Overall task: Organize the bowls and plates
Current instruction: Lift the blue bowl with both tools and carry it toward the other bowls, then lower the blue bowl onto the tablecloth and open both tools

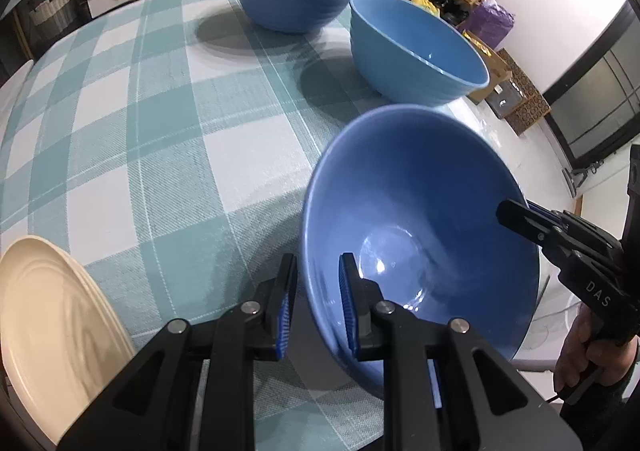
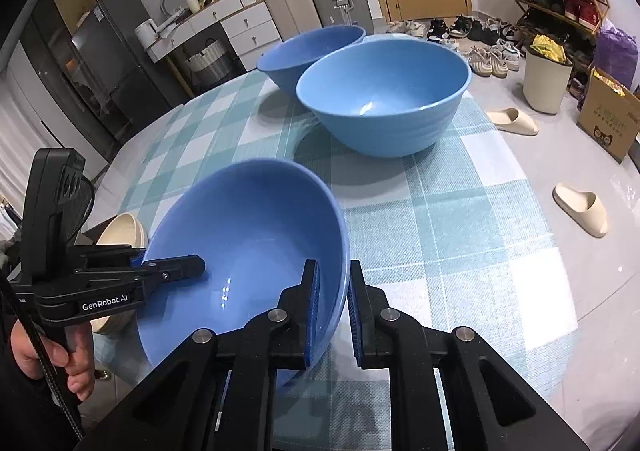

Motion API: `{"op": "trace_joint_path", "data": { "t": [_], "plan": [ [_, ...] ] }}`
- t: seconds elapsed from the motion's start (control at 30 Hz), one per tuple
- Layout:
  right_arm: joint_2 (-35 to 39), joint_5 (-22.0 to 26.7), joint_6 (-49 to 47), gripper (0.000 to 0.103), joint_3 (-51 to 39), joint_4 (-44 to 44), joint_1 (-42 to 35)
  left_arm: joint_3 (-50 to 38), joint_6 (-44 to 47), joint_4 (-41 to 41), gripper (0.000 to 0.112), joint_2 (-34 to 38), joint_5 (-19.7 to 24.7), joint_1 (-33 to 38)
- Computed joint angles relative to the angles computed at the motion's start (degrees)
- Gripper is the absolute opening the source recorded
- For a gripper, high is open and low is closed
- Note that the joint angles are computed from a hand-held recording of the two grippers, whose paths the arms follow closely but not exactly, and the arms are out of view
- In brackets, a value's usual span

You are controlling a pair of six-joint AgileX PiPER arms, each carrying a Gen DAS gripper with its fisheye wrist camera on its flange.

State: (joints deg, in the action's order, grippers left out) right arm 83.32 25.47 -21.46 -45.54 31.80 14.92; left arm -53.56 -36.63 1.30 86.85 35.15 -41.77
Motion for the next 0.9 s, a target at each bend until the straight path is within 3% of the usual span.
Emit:
{"op": "trace_joint_path", "data": {
  "t": [0.13, 0.27, 0.47, 0.67, 0.73, 0.77, 0.87, 0.9],
  "plan": [
    [-2.01, -0.23, 0.99, 0.014, 0.33, -0.99, -0.24, 0.72, -3.91, 3.36, 0.022, -2.16, -0.16, 0.17],
    [-5.24, -2.54, 4.83, 0.016, 1.29, -5.64, 0.46, 2.21, -9.85, 8.05, 0.043, -5.99, -0.76, -0.34],
    [-10.27, -4.87, 5.3, 0.018, 2.61, -5.96, 0.44, 3.21, -26.91, 22.66, 0.049, -11.15, 1.75, -4.45],
    [-16.95, -7.89, -0.14, 0.039, 4.6, -1.28, 1.09, 2.5, -41.42, 36.4, 0.052, -13.19, 8.46, -11.63],
    [-19.49, -8.5, 3.25, 0.06, 4.6, -5.15, 2.4, 2.02, -43.36, 38.55, 0.052, -13.58, 10.09, -13.35],
    [-21.37, -9.48, 5.86, 0.064, 4.74, -8.25, 3.47, 1.68, -44.33, 39.65, 0.055, -13.8, 10.97, -14.35],
    [-24.53, -8.17, 15.34, 0.07, 3.03, -19.56, 6.34, 1.2, -48.29, 43.59, 0.08, -14.65, 14.02, -17.63],
    [-25.24, -6.56, 17.06, 0.07, 1.68, -21.63, 7.18, 1.2, -50.05, 45.32, 0.084, -15.07, 15.33, -19.06]
  ]
}}
